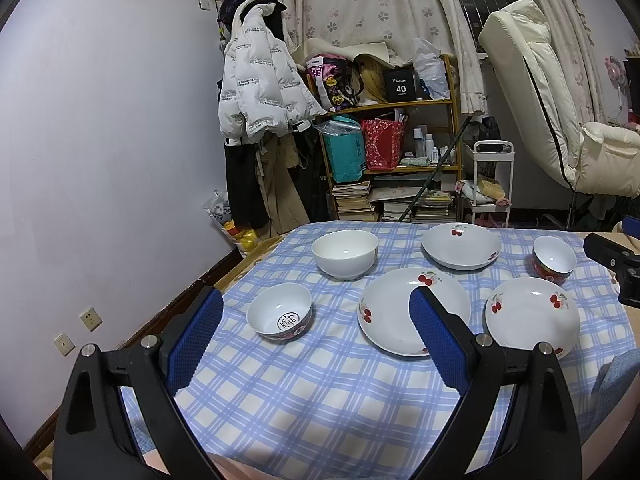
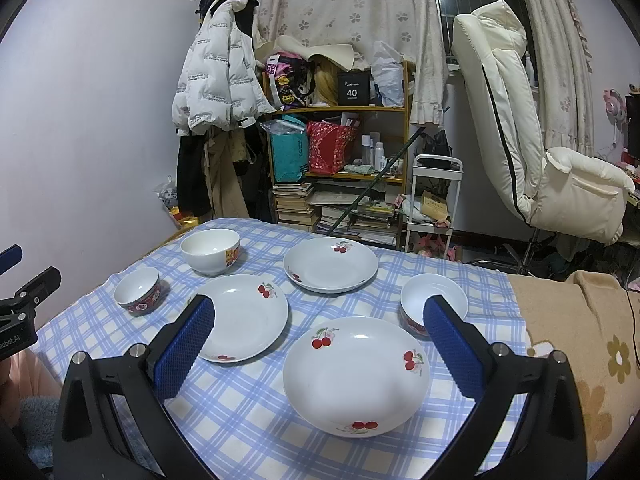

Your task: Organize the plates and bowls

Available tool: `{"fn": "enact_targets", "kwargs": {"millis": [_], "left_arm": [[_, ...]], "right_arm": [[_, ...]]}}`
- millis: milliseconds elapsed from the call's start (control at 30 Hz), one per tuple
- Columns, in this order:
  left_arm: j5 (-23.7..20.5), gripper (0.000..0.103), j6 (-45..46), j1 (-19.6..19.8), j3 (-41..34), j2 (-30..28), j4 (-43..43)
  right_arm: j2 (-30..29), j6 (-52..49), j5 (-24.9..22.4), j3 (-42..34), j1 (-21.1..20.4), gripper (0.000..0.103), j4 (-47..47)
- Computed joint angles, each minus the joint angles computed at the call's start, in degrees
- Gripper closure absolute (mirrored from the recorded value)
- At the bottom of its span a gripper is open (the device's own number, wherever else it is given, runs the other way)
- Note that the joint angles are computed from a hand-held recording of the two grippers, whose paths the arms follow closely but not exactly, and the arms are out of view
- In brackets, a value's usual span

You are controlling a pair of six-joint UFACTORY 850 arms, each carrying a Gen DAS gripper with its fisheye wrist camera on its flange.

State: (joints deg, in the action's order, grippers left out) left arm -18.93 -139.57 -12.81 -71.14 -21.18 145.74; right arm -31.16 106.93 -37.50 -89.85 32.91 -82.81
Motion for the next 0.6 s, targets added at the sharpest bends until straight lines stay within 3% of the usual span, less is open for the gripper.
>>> {"fn": "enact_targets", "kwargs": {"millis": [600], "left_arm": [[0.09, 0.01, 1.33, -0.35, 0.27, 0.48, -1.61]], "right_arm": [[-0.03, 0.18, 0.14, 0.01, -0.04, 0.0, -0.08]]}}
